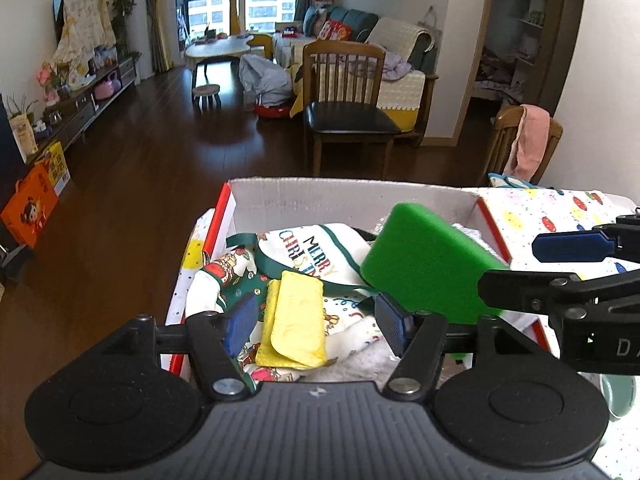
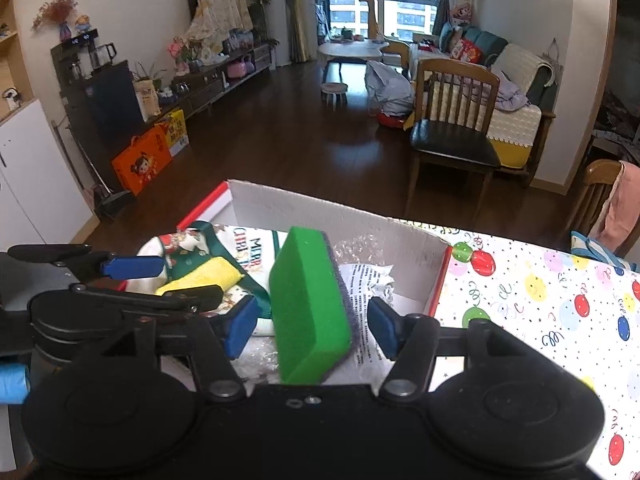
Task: Organize soft objects
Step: 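Lower the yellow cloth and green sponge into the box and open both grippers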
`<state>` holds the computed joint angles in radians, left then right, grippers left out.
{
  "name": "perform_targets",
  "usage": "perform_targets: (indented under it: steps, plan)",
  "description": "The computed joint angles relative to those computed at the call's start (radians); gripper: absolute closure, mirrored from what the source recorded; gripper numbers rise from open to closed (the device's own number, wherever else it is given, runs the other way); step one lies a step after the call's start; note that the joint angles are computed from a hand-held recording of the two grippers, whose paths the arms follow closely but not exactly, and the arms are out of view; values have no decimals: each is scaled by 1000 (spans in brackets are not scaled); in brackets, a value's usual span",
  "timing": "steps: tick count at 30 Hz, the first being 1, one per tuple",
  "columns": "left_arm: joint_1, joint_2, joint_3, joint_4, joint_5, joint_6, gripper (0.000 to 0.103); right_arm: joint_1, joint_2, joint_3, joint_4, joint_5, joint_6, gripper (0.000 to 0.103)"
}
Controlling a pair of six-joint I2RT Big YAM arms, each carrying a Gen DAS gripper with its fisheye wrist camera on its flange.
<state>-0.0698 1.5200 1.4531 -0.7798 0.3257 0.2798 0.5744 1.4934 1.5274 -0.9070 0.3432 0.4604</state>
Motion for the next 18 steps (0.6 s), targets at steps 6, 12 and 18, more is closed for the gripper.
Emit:
perform_targets:
  steps: [6,12,18]
  plan:
    - [9,-68,-31,-7,43,10,39,23,-67,-47,37,-1,-14,36]
    - [21,-149,-73,-23,85,19,39,52,-155,-119,98,11,-43,26]
    - [38,-239,-122,-37,120,25,32,85,-250,-193,152,17,-66,18]
